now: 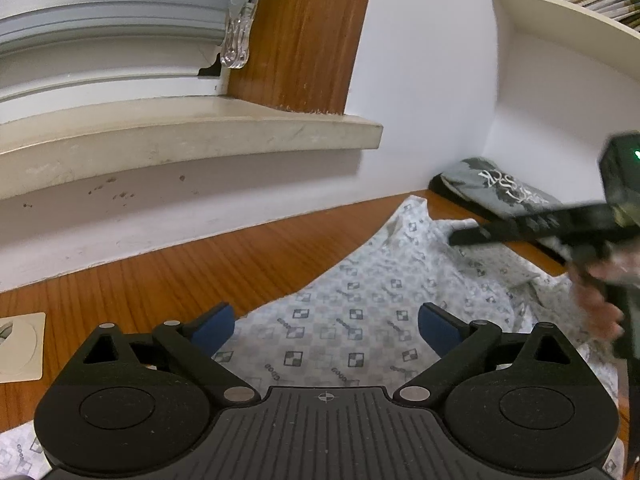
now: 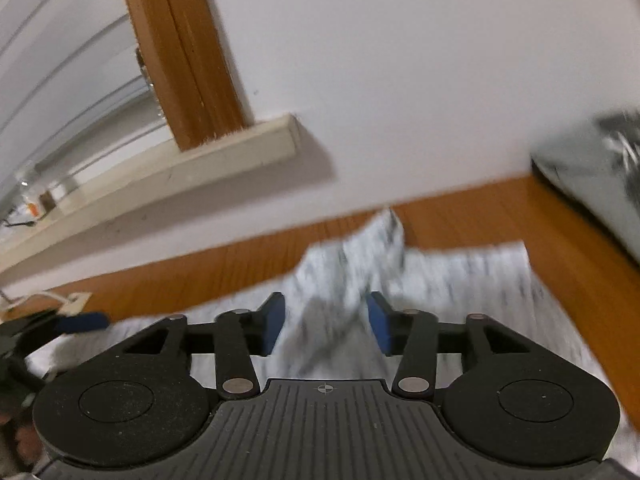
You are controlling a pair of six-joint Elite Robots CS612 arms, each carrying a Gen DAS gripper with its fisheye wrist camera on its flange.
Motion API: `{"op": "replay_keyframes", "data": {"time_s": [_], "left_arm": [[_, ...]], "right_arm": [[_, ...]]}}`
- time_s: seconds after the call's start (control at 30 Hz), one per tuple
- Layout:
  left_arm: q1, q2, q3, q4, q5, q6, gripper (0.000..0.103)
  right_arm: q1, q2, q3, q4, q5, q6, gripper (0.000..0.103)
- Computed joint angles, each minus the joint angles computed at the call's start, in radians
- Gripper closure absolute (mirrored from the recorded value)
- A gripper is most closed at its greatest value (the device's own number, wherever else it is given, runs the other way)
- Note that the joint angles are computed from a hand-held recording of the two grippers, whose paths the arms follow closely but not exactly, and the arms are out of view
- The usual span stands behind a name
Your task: Fold clothes
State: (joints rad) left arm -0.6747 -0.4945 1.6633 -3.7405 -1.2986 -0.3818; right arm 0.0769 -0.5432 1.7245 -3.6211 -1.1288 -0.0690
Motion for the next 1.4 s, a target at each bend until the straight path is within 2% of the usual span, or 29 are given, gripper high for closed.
{"op": "replay_keyframes", "data": {"time_s": [0.13,0.2,0.23,0.27,0.33,0.43,0.53,0.6,0.67,0.7,0.8,0.9,0.97,1.07,1.17,1.23,1.3,1.33,1.37,1.4], "left_arm": [[-0.001,-0.001,0.001,0.001,0.003,0.004,0.003],[-0.002,-0.001,0.001,-0.001,0.004,0.005,0.003],[-0.002,0.000,0.001,-0.002,0.005,0.005,0.002],[-0.002,-0.001,0.001,0.000,0.005,0.006,0.002],[-0.002,-0.001,0.000,0.005,0.005,0.008,0.002],[-0.001,-0.002,-0.002,0.012,0.003,0.013,0.002],[-0.002,-0.003,-0.001,0.008,0.007,0.011,0.001],[-0.004,-0.004,0.000,0.009,0.011,0.013,0.001],[-0.005,-0.004,0.000,0.010,0.013,0.015,0.001],[-0.005,-0.005,0.000,0.012,0.014,0.015,0.001],[-0.006,-0.006,0.001,0.012,0.014,0.016,0.000],[-0.007,-0.006,0.001,0.014,0.018,0.018,0.000],[-0.008,-0.005,0.001,0.012,0.019,0.021,0.000],[-0.008,-0.005,0.001,0.011,0.019,0.020,0.000],[-0.008,-0.004,0.000,0.012,0.021,0.021,0.000],[-0.009,-0.004,-0.001,0.013,0.022,0.021,0.000],[-0.008,-0.004,-0.001,0.014,0.021,0.021,0.000],[-0.008,-0.004,-0.001,0.015,0.020,0.021,0.000],[-0.008,-0.005,-0.001,0.017,0.018,0.020,0.000],[-0.007,-0.005,-0.001,0.019,0.016,0.020,0.000]], "right_arm": [[0.037,0.022,-0.069,0.055,-0.092,-0.073,0.058],[0.033,0.029,-0.076,0.060,-0.101,-0.075,0.069],[0.029,0.030,-0.077,0.060,-0.098,-0.069,0.084],[0.020,0.028,-0.072,0.056,-0.083,-0.051,0.091],[0.006,0.026,-0.063,0.045,-0.059,-0.018,0.095],[-0.002,0.030,-0.060,0.021,-0.054,-0.002,0.095],[-0.024,0.023,-0.040,-0.035,-0.021,0.017,0.091],[-0.051,0.008,-0.012,-0.074,0.001,0.009,0.082],[-0.082,-0.011,0.027,-0.095,0.015,-0.035,0.065],[-0.099,-0.021,0.047,-0.102,0.020,-0.063,0.061],[-0.140,-0.042,0.095,-0.076,0.032,-0.134,0.056],[-0.175,-0.056,0.135,-0.038,0.036,-0.203,0.056],[-0.185,-0.055,0.153,-0.032,0.042,-0.227,0.056],[-0.209,-0.062,0.178,0.000,0.110,-0.265,0.055],[-0.216,-0.072,0.188,0.046,0.139,-0.329,0.054],[-0.207,-0.074,0.183,0.074,0.117,-0.359,0.055],[-0.199,-0.085,0.186,0.109,0.091,-0.394,0.059],[-0.194,-0.091,0.188,0.123,0.073,-0.410,0.068],[-0.189,-0.097,0.189,0.135,0.058,-0.427,0.081],[-0.184,-0.102,0.191,0.142,0.047,-0.447,0.089]]}}
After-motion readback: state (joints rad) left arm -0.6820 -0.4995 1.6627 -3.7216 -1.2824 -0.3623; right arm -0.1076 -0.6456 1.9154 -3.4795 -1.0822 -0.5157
